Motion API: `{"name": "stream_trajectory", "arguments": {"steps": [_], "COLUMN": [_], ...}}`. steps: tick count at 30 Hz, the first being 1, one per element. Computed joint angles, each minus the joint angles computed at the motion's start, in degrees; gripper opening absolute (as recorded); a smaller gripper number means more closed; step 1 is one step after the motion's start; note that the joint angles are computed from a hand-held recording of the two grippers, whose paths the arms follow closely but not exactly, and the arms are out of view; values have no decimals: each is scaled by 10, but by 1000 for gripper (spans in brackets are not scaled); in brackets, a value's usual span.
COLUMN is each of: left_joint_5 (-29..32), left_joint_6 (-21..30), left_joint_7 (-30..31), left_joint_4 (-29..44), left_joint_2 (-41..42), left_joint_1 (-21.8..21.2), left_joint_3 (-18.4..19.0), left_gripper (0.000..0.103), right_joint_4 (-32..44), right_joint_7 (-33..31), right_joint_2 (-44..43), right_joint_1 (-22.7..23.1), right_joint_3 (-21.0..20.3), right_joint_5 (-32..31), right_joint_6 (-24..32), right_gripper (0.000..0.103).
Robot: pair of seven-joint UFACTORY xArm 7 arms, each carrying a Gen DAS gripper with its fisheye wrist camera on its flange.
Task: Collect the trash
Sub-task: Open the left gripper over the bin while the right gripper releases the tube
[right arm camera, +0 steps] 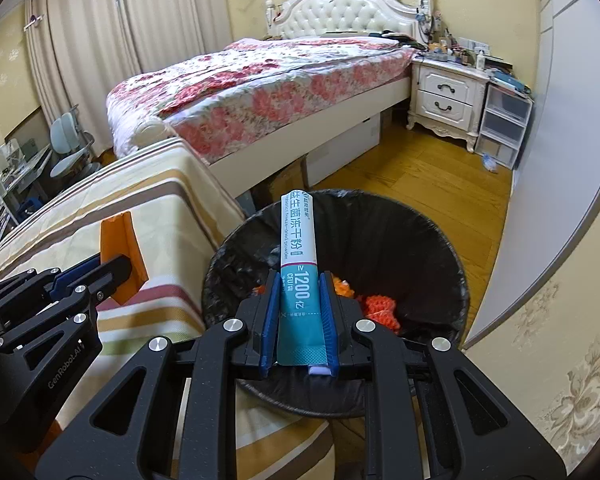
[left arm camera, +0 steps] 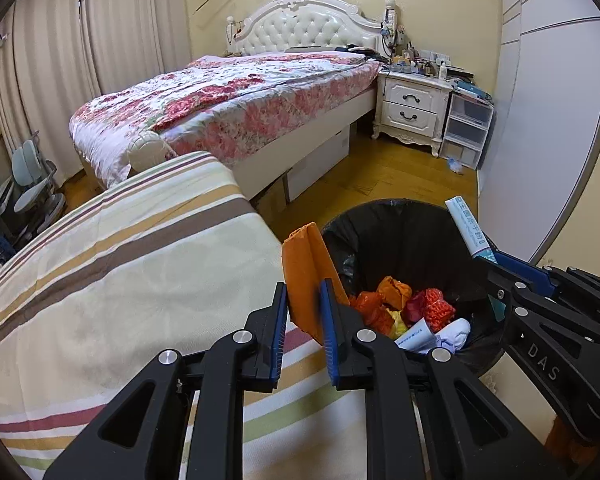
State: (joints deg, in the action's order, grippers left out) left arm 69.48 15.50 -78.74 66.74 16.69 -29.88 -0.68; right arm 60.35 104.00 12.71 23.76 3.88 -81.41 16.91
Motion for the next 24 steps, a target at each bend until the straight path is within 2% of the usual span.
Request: {"name": "stream_trajectory", "arguments": {"steps": [6, 16, 17, 19, 23, 24], "left_joint_5": [-41, -123, -130, -132, -128, -130], "left_joint_6": [14, 30, 31, 31, 30, 32], "left_joint_7": [40, 122, 128, 124, 111, 111], "left_joint_4": [58, 131, 133, 132, 129, 131], "left_joint_2": [41, 103, 106, 105, 103, 104], "left_joint_1": [-13, -52, -55, -66, -75, -76], "left_joint_3": [-1, 26, 29, 43, 55, 55], "left_gripper": [18, 20, 22, 43, 55, 61], "right_joint_4": [5, 20, 20, 19, 15, 14], "right_joint_7": [3, -12, -12, -11, -3, -3], "right_joint_2": [0, 21, 22, 23, 20, 18], "right_joint_1": [-13, -28, -28, -27, -23, -23], "right_joint_3": [-9, -22, -24, -27, -27, -26], "right_joint_5": [-4, 14, 14, 16, 11, 11], "right_joint_6": [12, 13, 14, 15, 28, 30], "right_gripper": [20, 21, 22, 28, 33, 34]}}
